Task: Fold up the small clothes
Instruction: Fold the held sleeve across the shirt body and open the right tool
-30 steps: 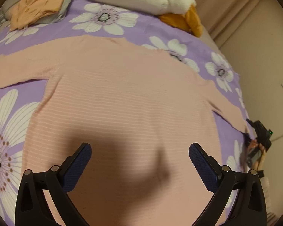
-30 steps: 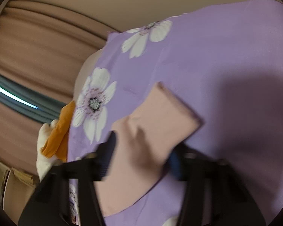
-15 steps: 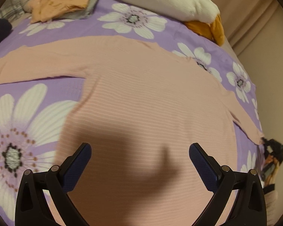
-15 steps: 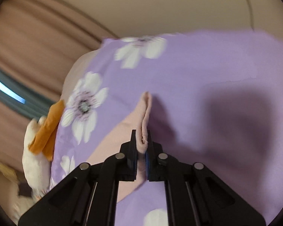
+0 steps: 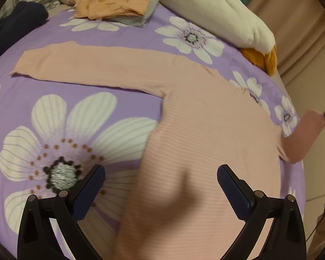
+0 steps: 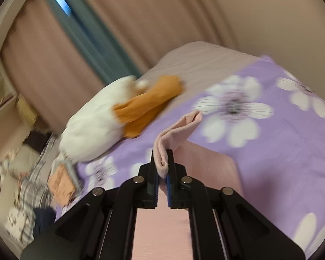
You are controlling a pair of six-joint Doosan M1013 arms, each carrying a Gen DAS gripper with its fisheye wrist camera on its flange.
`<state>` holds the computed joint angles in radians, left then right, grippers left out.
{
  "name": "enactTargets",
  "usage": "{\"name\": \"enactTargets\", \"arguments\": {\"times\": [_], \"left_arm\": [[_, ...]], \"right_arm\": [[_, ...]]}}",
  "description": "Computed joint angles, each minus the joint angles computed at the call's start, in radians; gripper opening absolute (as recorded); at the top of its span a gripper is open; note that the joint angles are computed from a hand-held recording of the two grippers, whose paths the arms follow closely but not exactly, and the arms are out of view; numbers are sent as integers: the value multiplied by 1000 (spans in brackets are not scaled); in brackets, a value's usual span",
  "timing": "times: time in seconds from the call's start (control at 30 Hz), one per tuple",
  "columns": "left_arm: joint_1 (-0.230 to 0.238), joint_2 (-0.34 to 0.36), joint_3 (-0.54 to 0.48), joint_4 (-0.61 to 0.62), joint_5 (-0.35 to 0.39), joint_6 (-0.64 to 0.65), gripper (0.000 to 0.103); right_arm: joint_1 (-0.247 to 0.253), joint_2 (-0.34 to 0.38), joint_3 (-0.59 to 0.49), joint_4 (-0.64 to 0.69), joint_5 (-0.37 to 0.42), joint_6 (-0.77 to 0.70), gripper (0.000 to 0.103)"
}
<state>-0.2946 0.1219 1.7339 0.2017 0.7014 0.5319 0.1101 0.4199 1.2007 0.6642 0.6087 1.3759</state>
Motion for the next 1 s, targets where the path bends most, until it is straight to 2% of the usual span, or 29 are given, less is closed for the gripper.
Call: {"name": "enactTargets", "arguments": {"times": [0.2, 0.37, 0.47, 0.7, 0.77, 0.8, 0.83, 0.9, 0.93, 1.0], "left_arm": [[23, -24, 30, 3, -16, -2, 102], [47, -32, 51, -6, -21, -13, 102], [64, -33, 59, -26, -25, -10, 102], [79, -28, 61, -40, -28, 2, 102], [85, -29, 64, -53, -37, 5, 102], [88, -29, 65, -57, -42, 2, 102], [92, -29, 67, -55, -46, -5, 102], [101, -33, 73, -53, -53, -19, 102], [107, -38, 79, -57, -65, -24, 102], [123, -53, 101, -63, -111, -45, 102]], "right_arm": [[124, 68, -113, -106, 48, -20, 6], [220, 141, -176, -272, 104, -29, 6], [266, 168, -169, -389, 124, -54, 6], [335, 212, -129, -507, 192, -113, 11], [340, 227, -144, -471, 256, -158, 22], [339, 230, -150, -455, 279, -177, 39], [337, 227, -147, -433, 284, -196, 46], [315, 211, -136, -310, 281, -272, 47], [292, 205, -137, -204, 295, -309, 49], [258, 201, -135, -60, 312, -325, 53]]}}
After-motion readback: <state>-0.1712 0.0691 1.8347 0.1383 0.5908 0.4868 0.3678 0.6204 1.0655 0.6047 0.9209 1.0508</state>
